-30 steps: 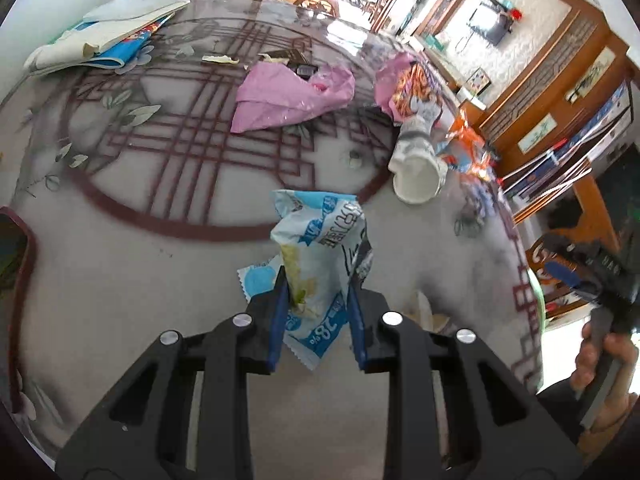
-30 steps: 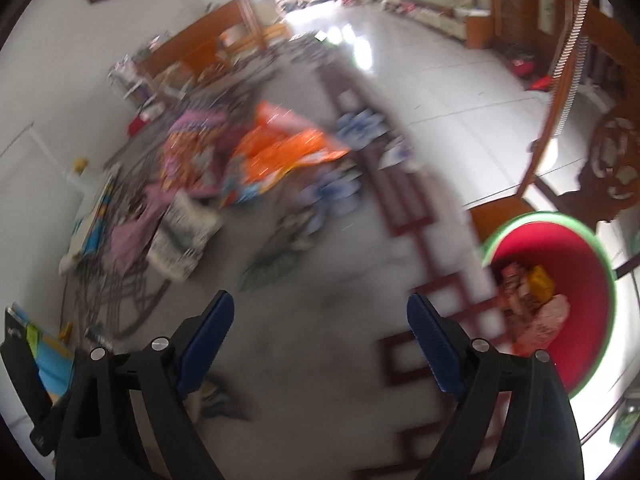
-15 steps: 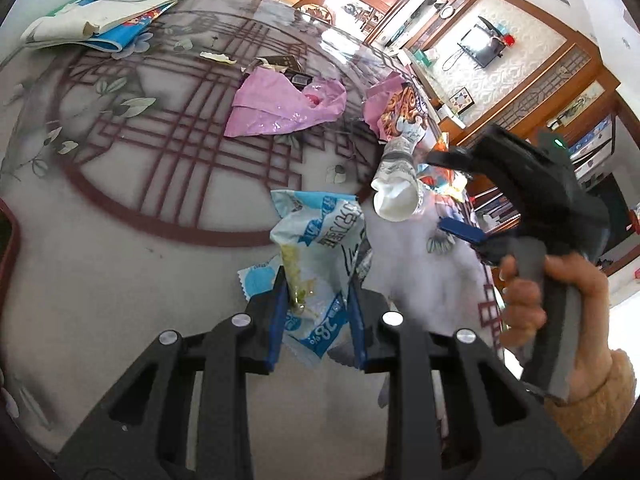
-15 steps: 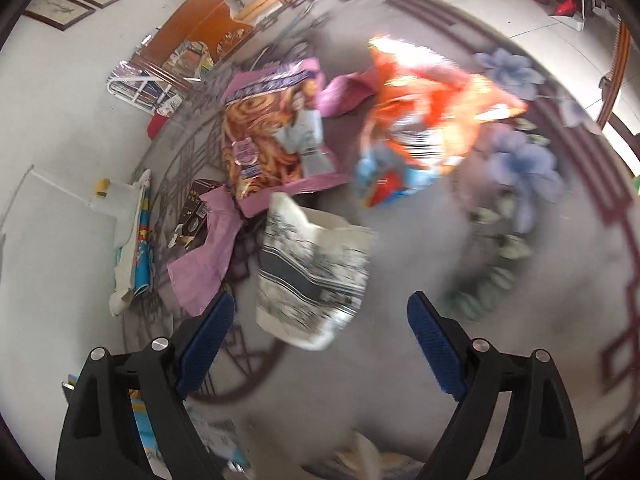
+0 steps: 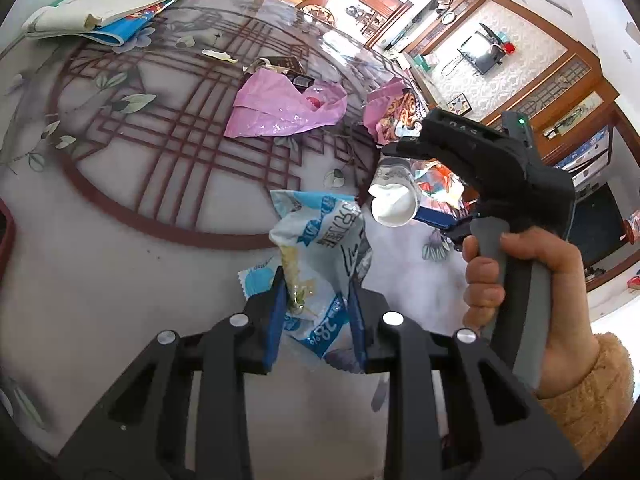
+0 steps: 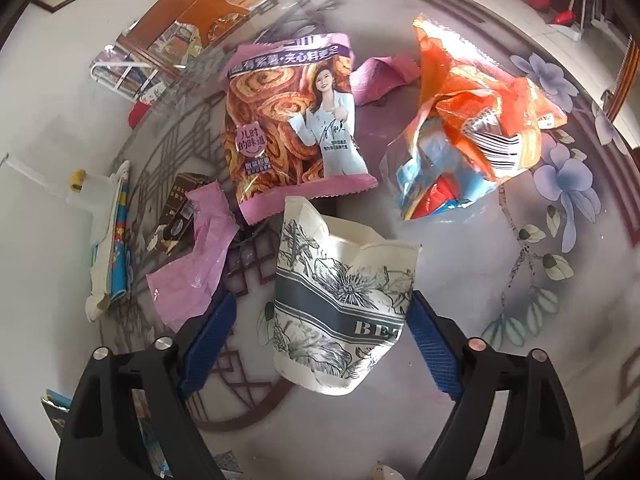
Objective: Collect trash
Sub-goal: 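Grasp the blue-white snack bag with the left tool while the right tool grasps the patterned paper cup, then carry the snack bag and paper cup over the red bin with both tools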
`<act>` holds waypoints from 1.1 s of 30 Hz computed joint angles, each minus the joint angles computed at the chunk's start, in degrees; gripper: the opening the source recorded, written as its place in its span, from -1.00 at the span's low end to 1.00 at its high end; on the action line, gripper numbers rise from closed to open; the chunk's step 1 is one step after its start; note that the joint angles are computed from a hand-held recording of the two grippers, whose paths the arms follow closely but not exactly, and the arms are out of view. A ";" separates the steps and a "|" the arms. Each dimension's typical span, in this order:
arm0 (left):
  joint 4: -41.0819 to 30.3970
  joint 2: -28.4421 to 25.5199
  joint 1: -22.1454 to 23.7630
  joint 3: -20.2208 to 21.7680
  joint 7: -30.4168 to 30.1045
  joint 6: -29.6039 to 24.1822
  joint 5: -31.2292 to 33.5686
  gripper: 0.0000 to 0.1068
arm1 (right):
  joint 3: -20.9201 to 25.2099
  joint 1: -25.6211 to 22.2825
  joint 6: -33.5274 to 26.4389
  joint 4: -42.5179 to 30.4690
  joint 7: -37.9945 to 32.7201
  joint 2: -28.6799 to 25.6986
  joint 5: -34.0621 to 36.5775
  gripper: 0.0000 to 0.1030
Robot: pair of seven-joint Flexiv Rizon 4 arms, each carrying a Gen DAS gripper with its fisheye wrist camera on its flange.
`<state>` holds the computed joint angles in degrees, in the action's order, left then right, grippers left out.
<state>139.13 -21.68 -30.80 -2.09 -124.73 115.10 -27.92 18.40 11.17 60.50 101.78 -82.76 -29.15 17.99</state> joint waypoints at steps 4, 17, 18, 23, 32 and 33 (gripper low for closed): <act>-0.17 -0.05 -0.27 0.18 0.13 -0.47 -0.32 -0.50 | 0.02 0.27 -0.39 0.11 -1.08 -0.12 -0.86 0.19; -0.13 -0.34 0.99 -0.13 -1.57 -1.04 1.40 -0.50 | 1.47 0.44 2.21 3.85 -9.10 3.16 -2.09 0.15; -0.16 -0.37 0.88 -0.03 -1.55 -1.12 1.35 -0.51 | 1.70 0.36 2.59 4.29 -9.86 3.61 -1.69 0.15; -0.34 -0.48 0.22 0.50 -1.33 -1.39 0.94 -0.51 | 2.86 -0.98 2.37 5.64 -14.05 5.62 1.55 0.15; -1.06 -0.93 -2.15 2.18 0.48 -2.47 -1.34 -0.51 | 2.95 -3.53 0.72 9.32 -24.20 11.30 10.29 0.15; -1.23 -1.01 -2.72 2.58 0.94 -2.66 -1.85 -0.51 | 2.58 -3.61 0.38 9.62 -25.18 11.90 11.09 0.15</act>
<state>137.90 -22.69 -33.52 0.49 -123.79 112.44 -29.77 20.98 7.55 60.87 111.40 -107.94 -17.25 29.08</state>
